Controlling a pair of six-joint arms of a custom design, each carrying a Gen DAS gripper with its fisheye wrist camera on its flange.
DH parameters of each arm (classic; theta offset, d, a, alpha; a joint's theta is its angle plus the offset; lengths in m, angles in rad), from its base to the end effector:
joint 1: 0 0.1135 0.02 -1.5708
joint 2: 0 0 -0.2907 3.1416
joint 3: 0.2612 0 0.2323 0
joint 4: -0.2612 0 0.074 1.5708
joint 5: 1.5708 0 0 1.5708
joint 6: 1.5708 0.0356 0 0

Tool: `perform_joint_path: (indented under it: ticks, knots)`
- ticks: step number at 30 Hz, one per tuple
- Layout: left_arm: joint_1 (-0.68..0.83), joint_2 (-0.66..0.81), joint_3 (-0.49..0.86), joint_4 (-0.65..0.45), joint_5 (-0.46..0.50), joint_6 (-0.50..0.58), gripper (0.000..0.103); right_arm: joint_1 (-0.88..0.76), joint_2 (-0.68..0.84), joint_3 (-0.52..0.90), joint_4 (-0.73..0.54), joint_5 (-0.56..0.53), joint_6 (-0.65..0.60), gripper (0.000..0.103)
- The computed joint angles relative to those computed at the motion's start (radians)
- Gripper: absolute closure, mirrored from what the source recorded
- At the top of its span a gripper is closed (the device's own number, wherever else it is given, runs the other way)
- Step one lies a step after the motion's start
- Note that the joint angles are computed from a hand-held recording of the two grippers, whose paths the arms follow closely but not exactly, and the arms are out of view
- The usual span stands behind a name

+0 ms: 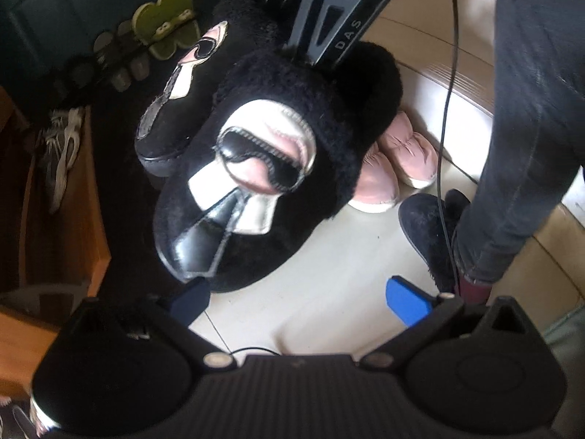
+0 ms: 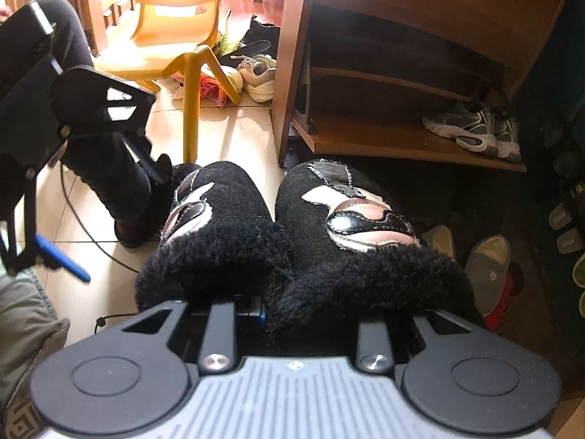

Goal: Organize scattered shoes
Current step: 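Carry the black slippers up to the cabinet shelf with the right tool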

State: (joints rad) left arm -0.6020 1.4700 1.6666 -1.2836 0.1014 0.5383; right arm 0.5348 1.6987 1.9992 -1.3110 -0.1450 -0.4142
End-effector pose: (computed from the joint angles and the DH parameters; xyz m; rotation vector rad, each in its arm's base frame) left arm 0.2040 -0.1446 0.4085 1.4622 2.2189 -0.1557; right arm 0.2656 0.1633 0.4330 -1.2275 2.2718 0.2319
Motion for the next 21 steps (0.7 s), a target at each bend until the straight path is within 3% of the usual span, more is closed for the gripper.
perform_joint_path:
  ticks: [7, 15, 21]
  knots:
    - [0.047, 0.021, 0.046, -0.017, 0.004, 0.068, 0.0, -0.004, 0.02, 0.057, -0.058, 0.004, -0.036, 0.076]
    - [0.121, 0.07, 0.101, -0.064, -0.019, 0.248, 0.0, 0.006, 0.08, 0.128, -0.087, 0.004, -0.063, 0.076]
    - [0.207, 0.103, 0.162, -0.106, 0.024, 0.331, 0.0, 0.019, 0.167, 0.236, -0.124, -0.005, -0.093, 0.076]
